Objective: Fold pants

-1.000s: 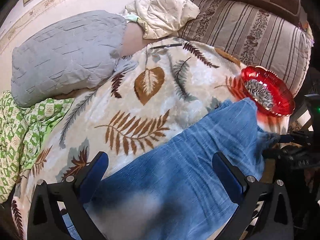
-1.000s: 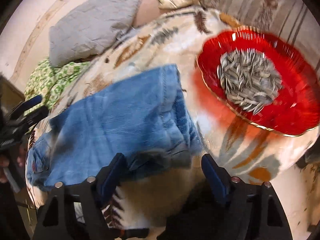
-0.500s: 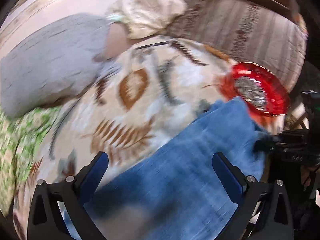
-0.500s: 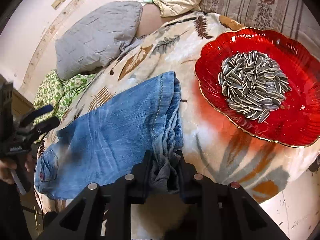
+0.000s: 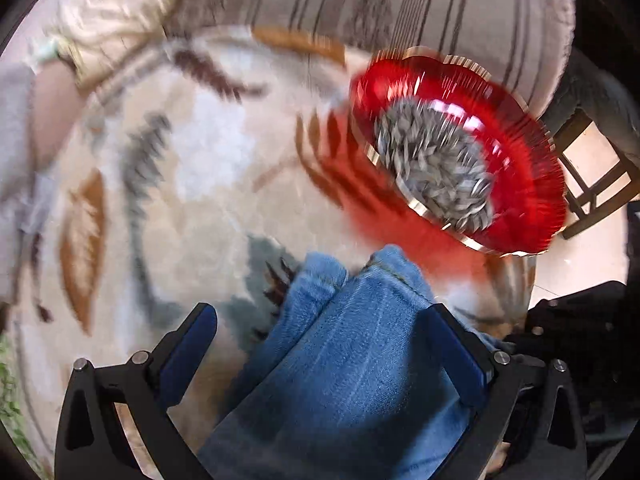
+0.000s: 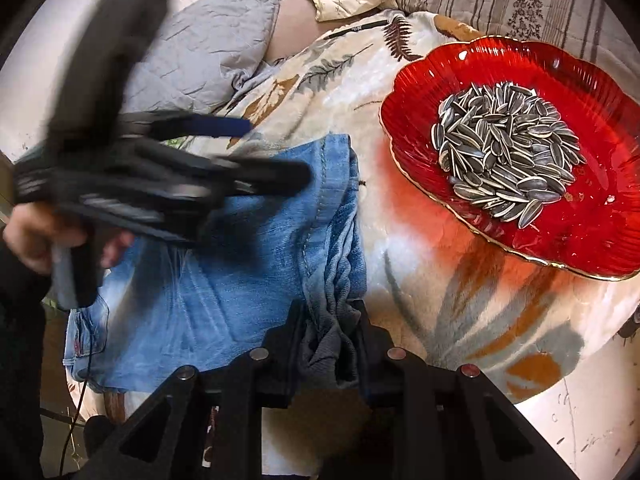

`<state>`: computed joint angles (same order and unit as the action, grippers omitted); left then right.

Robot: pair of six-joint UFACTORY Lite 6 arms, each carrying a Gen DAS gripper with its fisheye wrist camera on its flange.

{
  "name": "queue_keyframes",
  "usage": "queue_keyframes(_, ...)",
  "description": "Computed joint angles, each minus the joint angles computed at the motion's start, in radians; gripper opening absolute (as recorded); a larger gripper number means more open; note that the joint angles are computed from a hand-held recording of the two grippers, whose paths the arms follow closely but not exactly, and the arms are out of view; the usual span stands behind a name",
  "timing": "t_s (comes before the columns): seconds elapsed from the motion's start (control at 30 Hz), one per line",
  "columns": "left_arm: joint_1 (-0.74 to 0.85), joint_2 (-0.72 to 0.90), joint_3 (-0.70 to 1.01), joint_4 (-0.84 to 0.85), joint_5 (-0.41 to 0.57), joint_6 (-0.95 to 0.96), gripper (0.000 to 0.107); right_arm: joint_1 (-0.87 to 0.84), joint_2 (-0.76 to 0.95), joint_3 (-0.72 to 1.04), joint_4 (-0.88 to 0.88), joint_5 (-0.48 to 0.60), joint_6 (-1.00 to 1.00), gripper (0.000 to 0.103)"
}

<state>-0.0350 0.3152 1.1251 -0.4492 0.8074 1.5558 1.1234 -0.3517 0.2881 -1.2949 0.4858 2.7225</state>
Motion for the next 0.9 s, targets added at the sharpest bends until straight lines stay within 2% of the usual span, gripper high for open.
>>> queue_keyframes(0.03,-0.010,0.050,0.027,0.041,0.004,-0.052,0.071,-0.008,0.007,0.003,-0.005,-0.009,0.000,0.024)
queue_keyframes(0.07,-0.004,0.095,0.060,0.058,0.051,-0.077,0.041,-0.018,0.015,0.008,-0.011,-0.015,-0.001,0.024)
queue_keyframes(0.1,0.017,0.105,0.073,0.032,0.083,-0.063,0.039,-0.022,0.024,0.014,-0.008,-0.017,-0.010,0.024)
queue_keyframes(0.17,0.038,0.055,0.026,0.014,0.048,-0.010,0.010,-0.032,0.033,0.023,-0.004,-0.022,-0.021,0.024)
queue_keyframes(0.33,0.088,-0.054,-0.014,-0.035,0.091,0.057,0.008,0.000,0.044,0.055,0.013,0.031,-0.036,0.024)
queue_keyframes(0.47,0.103,-0.111,0.024,-0.073,0.172,0.072,0.008,0.093,-0.050,0.070,0.122,0.187,-0.131,0.024)
queue_keyframes(0.57,0.069,-0.091,0.095,-0.106,0.209,0.032,0.008,0.129,-0.143,0.100,0.204,0.322,-0.257,0.023)
queue_keyframes(0.67,-0.010,-0.033,0.148,-0.128,0.175,-0.029,0.008,0.091,-0.200,0.133,0.278,0.409,-0.408,0.023)
queue_keyframes(0.77,-0.078,-0.024,0.134,-0.091,0.100,-0.075,0.008,-0.030,-0.287,0.081,0.329,0.347,-0.514,0.023)
queue_keyframes(0.83,-0.051,-0.020,0.145,-0.097,0.126,-0.054,0.007,-0.080,-0.304,0.051,0.336,0.290,-0.534,0.023)
queue_keyframes(0.9,-0.017,-0.020,0.165,-0.096,0.159,-0.045,0.007,-0.067,-0.304,0.036,0.328,0.289,-0.522,0.023)
